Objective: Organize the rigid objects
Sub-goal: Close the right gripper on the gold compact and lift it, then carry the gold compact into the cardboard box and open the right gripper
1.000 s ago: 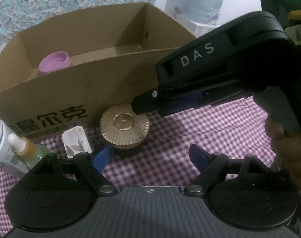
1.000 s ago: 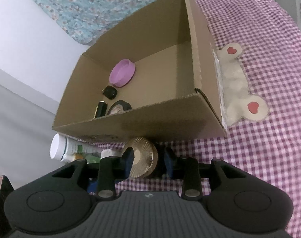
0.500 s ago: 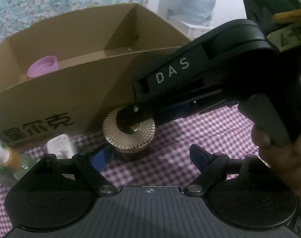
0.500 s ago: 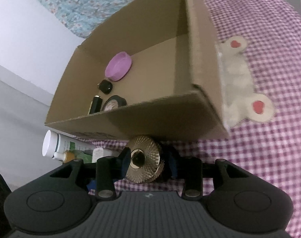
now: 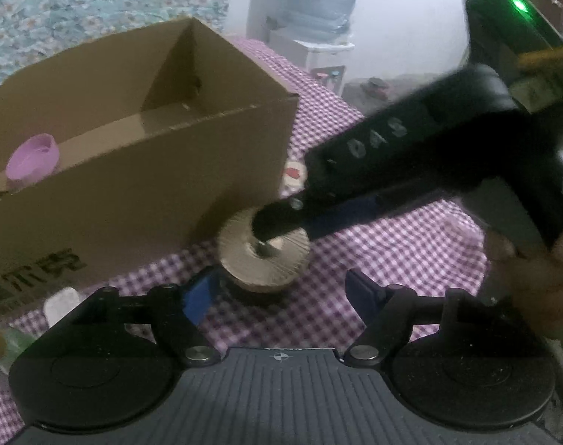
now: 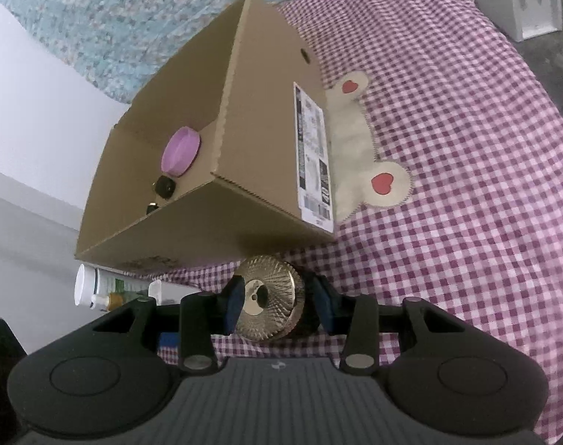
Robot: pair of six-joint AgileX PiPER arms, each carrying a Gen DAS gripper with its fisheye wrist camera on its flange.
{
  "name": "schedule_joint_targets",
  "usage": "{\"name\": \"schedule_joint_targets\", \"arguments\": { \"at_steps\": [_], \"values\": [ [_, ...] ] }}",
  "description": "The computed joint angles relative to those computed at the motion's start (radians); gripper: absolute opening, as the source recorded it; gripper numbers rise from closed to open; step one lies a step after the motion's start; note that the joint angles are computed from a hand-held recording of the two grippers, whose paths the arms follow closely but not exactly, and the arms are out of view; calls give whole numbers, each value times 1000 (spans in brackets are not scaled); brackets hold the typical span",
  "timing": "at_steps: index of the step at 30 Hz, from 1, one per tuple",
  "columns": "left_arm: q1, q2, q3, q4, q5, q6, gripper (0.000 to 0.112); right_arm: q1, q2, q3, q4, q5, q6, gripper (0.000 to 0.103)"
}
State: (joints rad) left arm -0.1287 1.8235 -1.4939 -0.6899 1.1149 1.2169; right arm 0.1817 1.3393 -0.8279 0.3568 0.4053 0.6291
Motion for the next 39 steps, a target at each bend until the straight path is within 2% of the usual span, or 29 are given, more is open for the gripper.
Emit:
{"name": "schedule_joint_targets", "arguments": {
  "at_steps": [5, 13, 19, 22, 31, 35, 39],
  "values": [
    [-41, 33, -43, 48, -35, -64, 73, -29, -17, 56, 134, -27, -122, 44],
    [-72, 53, -46, 58, -69, -88, 64, -9, 22, 47, 167, -72, -120, 49],
    [-77, 61, -44, 62, -95, -114, 60, -27, 24, 74, 309, -100, -253, 50],
    [-81, 51, -27, 60, -116, -112, 59, -27, 20, 78, 302, -99, -247, 50],
    [-67, -14, 19, 56, -111, -108, 58, 57, -17, 50, -18, -74, 102, 50],
    [-35, -81, 54, 33, -86, -83, 58, 141, -68, 31, -270, -37, 379, 50],
    [9, -145, 72, -4, -52, -53, 57, 252, -116, -12, -534, 36, 655, 50]
  ]
}}
